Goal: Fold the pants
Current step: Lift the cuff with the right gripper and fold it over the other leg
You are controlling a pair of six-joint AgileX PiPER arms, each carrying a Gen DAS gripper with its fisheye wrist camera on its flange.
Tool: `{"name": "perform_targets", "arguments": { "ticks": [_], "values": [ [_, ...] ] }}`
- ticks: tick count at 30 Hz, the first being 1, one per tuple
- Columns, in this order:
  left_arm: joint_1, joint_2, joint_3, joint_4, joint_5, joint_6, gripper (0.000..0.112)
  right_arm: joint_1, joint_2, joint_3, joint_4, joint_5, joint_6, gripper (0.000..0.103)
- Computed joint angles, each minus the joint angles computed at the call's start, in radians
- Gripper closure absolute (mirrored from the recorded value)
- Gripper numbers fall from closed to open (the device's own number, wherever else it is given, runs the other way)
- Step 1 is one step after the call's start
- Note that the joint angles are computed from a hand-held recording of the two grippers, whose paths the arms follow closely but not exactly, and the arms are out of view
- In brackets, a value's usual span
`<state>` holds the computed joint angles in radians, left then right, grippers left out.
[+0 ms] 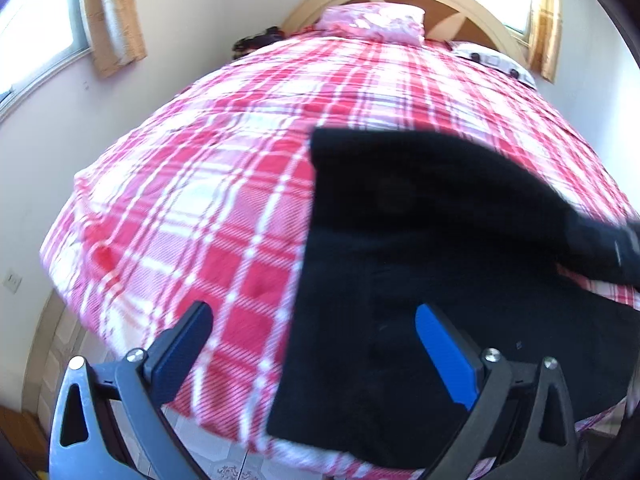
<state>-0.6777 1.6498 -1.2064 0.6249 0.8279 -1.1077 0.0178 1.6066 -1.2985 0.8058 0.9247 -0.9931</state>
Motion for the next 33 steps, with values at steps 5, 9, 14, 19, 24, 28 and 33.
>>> {"name": "perform_targets", "arguments": {
  "ticks": [5, 9, 14, 19, 24, 28, 33],
  "values": [
    [-0.023, -0.031, 0.054, 0.036, 0.039, -0.065, 0.009, 0.027, -0.196, 0.321, 0.065, -0.132, -0.115, 0.100],
    [-0.051, -0.048, 0.075, 0.087, 0.092, -0.094, 0.009, 0.027, -0.282, 0.470, 0.155, -0.150, -0.203, 0.100],
    [-0.072, -0.092, 0.091, 0.136, 0.154, -0.118, 0.009, 0.047, -0.358, 0.571, 0.179, -0.145, -0.238, 0.100],
    [-0.102, -0.120, 0.097, 0.186, 0.248, -0.169, 0.009, 0.107, -0.420, 0.639, 0.066, -0.238, -0.190, 0.100],
    [-0.164, -0.101, 0.052, 0.290, 0.381, -0.250, 0.009, 0.179, -0.443, 0.701, 0.004, -0.334, -0.158, 0.100],
    [-0.171, -0.079, 0.013, 0.305, 0.313, -0.245, 0.009, 0.260, -0.440, 0.746, -0.043, -0.459, -0.115, 0.099],
    [-0.152, 0.083, -0.049, 0.206, 0.182, -0.221, 0.009, 0.154, -0.405, 0.763, 0.165, -0.388, -0.267, 0.098]
  ]
}}
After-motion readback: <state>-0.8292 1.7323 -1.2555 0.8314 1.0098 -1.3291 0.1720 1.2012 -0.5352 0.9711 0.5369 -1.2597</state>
